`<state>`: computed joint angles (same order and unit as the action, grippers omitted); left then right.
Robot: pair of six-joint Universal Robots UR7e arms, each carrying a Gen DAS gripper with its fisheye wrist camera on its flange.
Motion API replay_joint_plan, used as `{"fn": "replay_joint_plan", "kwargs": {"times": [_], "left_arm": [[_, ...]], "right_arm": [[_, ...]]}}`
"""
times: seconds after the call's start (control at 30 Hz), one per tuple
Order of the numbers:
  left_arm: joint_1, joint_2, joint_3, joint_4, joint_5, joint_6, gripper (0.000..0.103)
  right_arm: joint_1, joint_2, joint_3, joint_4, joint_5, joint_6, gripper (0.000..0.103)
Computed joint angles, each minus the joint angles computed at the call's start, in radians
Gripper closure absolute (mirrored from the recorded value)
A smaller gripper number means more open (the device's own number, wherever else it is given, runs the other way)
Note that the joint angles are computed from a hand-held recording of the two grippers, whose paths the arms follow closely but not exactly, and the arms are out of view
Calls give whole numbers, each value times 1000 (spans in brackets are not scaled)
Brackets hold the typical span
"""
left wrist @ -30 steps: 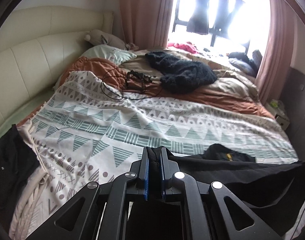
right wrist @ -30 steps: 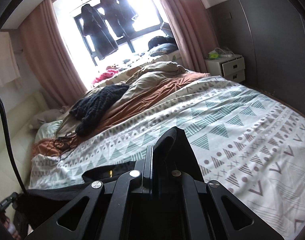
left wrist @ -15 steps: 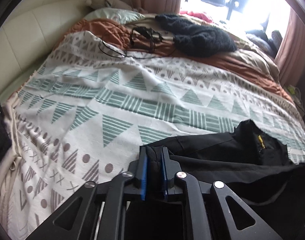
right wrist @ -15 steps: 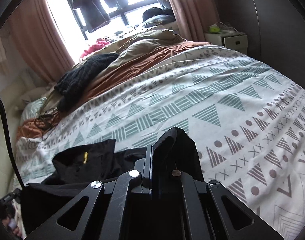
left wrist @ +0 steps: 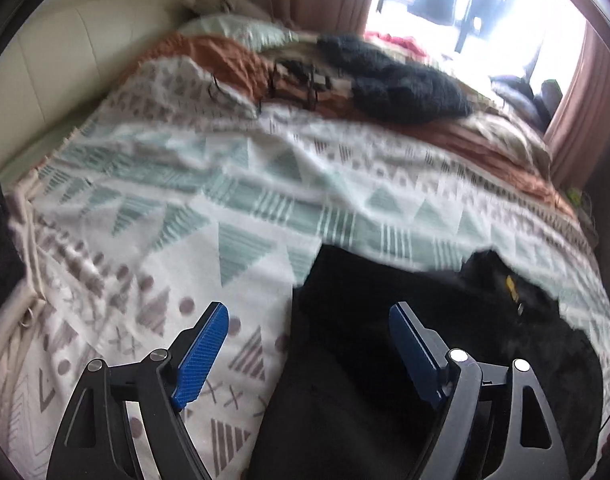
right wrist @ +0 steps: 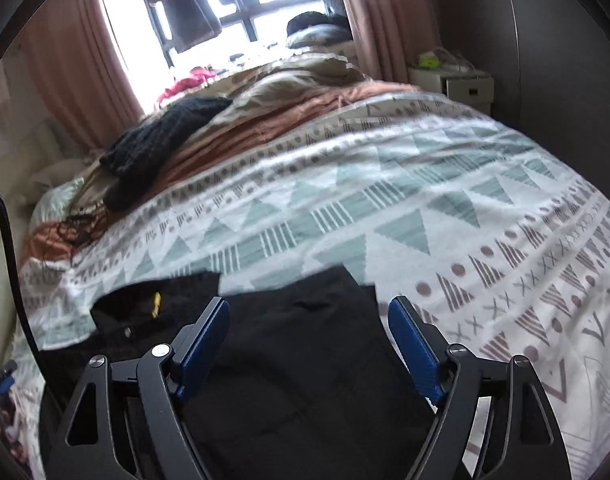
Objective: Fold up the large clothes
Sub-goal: 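Lay the hem down near the collar and open both tools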
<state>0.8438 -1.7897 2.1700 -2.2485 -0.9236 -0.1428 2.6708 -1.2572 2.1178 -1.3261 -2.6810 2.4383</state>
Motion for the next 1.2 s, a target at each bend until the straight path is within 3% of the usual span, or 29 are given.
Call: {"fn": "replay_joint_plan", "kwargs": {"times": [0.13,0.33,0.37,0.4,0.47,0.5,0.67,0.8,0.9,1.2], "left_arm": [[32,48,12,31,4,10,23],[86,102,10,14,-36,16,50],[93,108,8,5,-47,15,65],[96,113,6,4,-50,12,83],[84,107,20,-24,-13,4,95],[82,97,24,-38,-18,5,98],[41,50,38,-115,-5,33,100],[32,82,30,-155,13,53,100],[54,125,11,-166,6,43,100],[87,226,-22,-201,28,48,100]], "right_arm": [[-37,-39,73,-137,59,-112,22],[-98,-100,195,-353,124,-229,27],[-102,-111,218,-397,116,-248,42],[-99,-120,235,-432,104,-259,67],[-86,-127,236,-415,83,-221,89],[-78,-123,226,-384,74,-198,93],[-29,-93,146,-166,34,-45,98],[-14,-70,103,-66,4,34,98],[-28,-75,104,-50,-18,43,99],[-86,-131,193,-196,-77,-14,99]]}}
